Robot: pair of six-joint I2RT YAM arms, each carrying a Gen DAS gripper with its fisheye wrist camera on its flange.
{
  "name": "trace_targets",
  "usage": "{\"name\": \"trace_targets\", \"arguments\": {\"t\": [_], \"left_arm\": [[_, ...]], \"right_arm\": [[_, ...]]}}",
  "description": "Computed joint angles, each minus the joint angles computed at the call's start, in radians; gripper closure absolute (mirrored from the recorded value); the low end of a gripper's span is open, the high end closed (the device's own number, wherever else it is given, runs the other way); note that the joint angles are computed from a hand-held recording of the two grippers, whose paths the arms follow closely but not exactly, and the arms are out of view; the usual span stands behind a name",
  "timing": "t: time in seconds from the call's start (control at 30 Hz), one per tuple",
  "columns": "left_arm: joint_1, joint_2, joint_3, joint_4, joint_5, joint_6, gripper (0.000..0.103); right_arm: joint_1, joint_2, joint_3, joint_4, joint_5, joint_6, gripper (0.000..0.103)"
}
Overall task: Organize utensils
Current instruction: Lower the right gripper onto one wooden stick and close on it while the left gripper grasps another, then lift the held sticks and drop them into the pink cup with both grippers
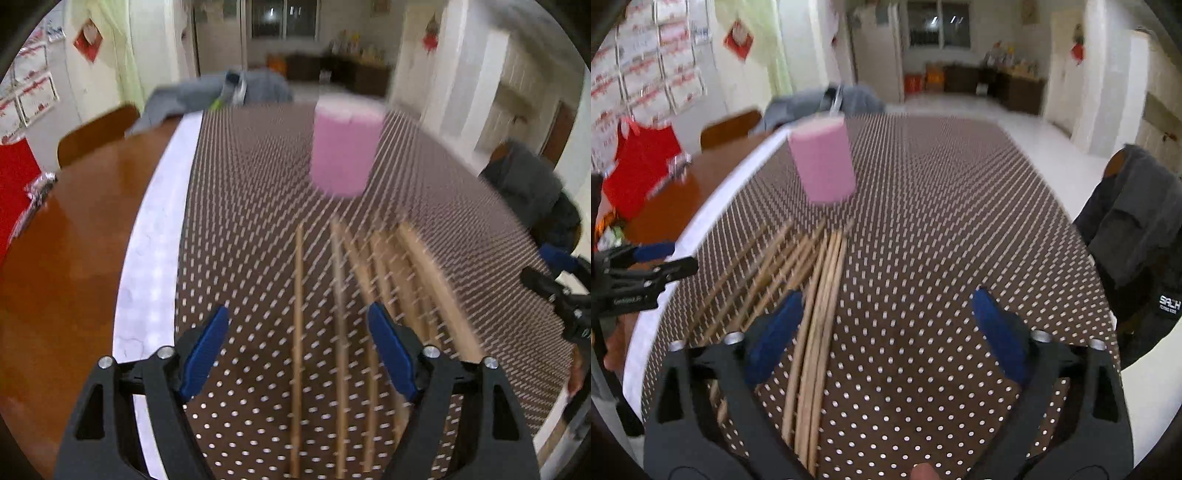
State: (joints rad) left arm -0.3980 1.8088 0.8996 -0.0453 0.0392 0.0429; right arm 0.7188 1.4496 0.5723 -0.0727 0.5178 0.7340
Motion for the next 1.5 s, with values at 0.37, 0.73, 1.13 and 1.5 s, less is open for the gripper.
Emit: {"name": "trace_targets", "arguments": {"t": [0.37,0.73,1.13,1.5], "left_arm": [[0.035,0.148,0.103,-0.078,-0.055,0.014,0.047],[0.019,0.241,0.219,-0.12,-0.081,-0.001,0.047],[-0.007,0.321,0.341,-0.204,-0.098,-0.011,0.049],[-0.021,0.396,0.5,-0.319,-0.071,-0.027,0.097]], "right_arm": [[-0.164,0.183,0.079,0.013,-0.359,-0.115,0.056],[-0.226,0.272,0.166,-0.018,-0.47,-0.142,0.067],[-0.177,0.45,0.436,-0.227,-0.366,-0.162,0.074],[-0.278,0.467,0.436,-0.163,-0.467,-0.217,0.097]]}}
